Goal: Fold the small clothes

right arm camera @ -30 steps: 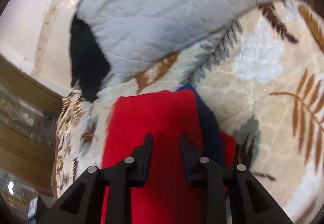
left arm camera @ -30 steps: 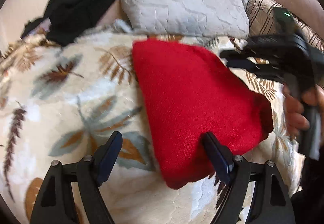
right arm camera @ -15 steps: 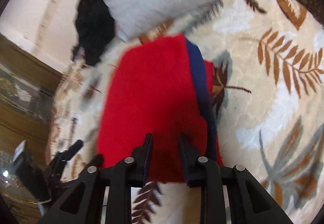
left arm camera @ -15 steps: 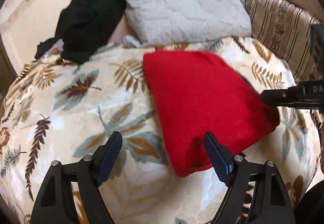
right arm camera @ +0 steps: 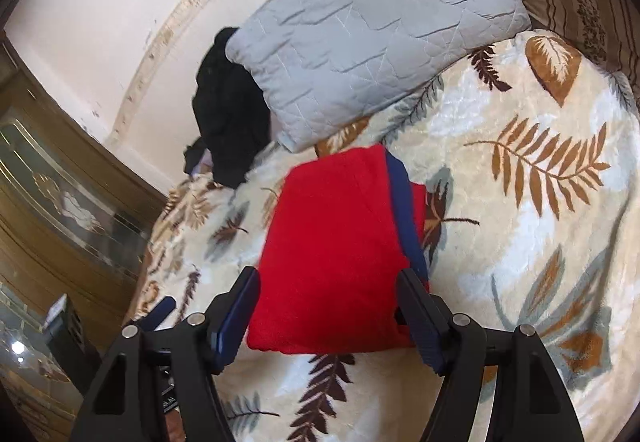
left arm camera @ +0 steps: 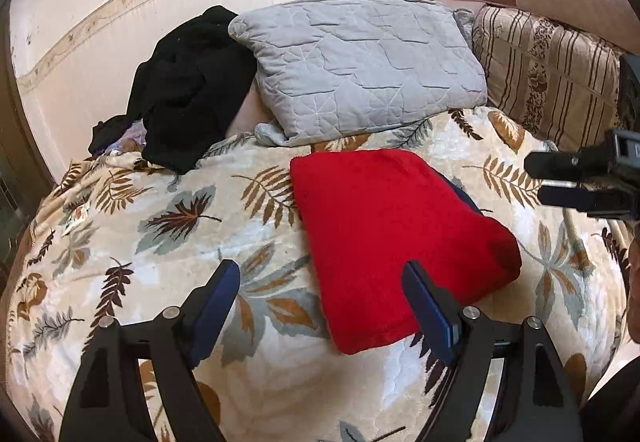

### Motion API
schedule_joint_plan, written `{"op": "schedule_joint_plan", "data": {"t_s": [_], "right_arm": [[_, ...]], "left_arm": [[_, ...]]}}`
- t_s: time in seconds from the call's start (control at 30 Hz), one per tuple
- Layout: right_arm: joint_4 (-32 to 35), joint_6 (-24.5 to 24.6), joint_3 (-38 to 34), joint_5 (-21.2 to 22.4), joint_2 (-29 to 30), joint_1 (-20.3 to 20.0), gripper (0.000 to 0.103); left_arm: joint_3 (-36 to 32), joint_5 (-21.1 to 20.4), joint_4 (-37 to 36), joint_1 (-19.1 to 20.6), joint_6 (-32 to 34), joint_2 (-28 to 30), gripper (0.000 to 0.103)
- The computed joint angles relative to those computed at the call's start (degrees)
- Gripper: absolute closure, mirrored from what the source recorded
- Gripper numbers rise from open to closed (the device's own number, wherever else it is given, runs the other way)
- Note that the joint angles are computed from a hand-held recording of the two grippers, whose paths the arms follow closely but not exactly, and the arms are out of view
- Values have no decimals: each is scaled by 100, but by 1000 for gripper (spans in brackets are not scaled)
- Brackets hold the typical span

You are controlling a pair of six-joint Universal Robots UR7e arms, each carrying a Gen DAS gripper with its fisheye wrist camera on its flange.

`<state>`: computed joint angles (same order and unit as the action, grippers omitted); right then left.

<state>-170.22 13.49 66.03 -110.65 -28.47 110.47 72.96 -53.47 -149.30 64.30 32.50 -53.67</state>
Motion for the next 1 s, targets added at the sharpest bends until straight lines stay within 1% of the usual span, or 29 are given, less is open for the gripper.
{"op": "schedule_joint_plan", "data": {"t_s": [0.1,0.17,0.33,0.6,0.7,1.0], "right_arm": [[-79,-57,-22,72,19,-7,29],[-159,-129,-47,112,41,-7,29],[-148,-154,-163,131,112,-34,29],[-330,-66,-166,197,132,-121,29],[-322,22,-166,267,135,-174,29],[-346,53,-170,407,145,-236,29]], "left_arm": [[-52,23,21,5,-6,31,19],[-88,108,53,-4,-33,57,19],[-168,221,-6,2,41,126,19],[-415,343,140,69,-12,298,18],[-504,381,194,96,-30,356,18],[-747,408,378,159,-101,501,17]]}}
